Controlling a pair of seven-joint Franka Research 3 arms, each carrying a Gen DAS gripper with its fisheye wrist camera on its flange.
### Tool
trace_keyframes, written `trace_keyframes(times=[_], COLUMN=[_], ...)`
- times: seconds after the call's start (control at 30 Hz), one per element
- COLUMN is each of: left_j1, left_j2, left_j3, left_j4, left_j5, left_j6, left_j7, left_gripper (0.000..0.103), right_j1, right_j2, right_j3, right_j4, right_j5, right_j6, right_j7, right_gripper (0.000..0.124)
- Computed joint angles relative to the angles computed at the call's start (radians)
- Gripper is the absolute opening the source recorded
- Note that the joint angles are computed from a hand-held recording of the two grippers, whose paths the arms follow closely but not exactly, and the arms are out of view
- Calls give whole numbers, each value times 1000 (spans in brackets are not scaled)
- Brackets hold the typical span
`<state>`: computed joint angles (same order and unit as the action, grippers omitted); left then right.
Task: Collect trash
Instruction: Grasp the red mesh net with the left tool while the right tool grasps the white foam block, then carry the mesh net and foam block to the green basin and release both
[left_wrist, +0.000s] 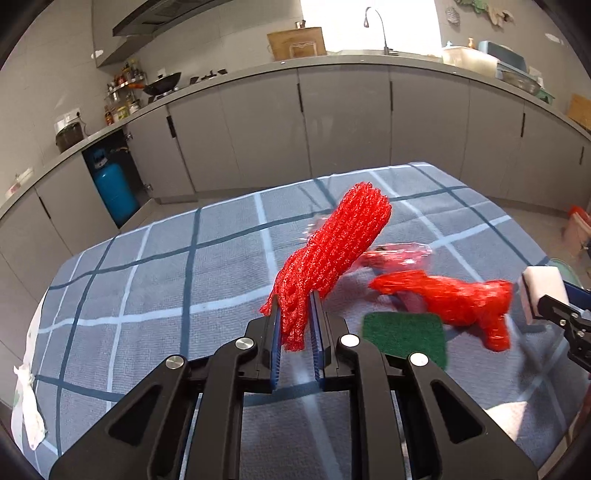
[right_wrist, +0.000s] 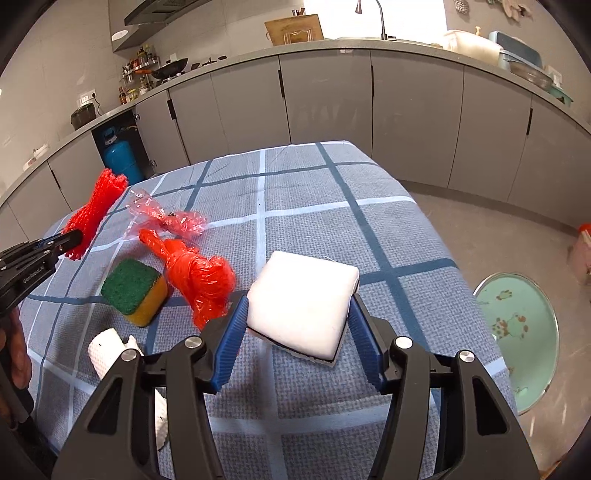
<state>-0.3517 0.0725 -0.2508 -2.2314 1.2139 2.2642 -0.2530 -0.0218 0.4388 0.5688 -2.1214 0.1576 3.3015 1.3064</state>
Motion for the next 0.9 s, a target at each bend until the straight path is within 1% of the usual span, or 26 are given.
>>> trace_keyframes(times=[0.1,0.33,0.57,0.63,0.9], left_j1=[-11,-45,-90,-103,-151], left_j2=[24,94,169,189,267], left_j3=[-6,2,18,25,52], left_j4=[33,121,234,263,374], left_j5=[6,-1,11,12,4], left_j6=[3,14,17,17,25], left_j7=[26,91,170,187,256], left_gripper=[15,15,15,15,15], right_j1=[-26,-133,-182,-206,-260], right_j2=[-4,-3,8,8,7], right_j3=[18,96,107,117,111], right_j4=[-8,-34,-36,-44,-60], right_j5=[-3,-48,-106,-127,-212], right_j6=[7,28,49,57,78], right_j7=[6,35,98,119,215], right_gripper=[56,56,56,56,56])
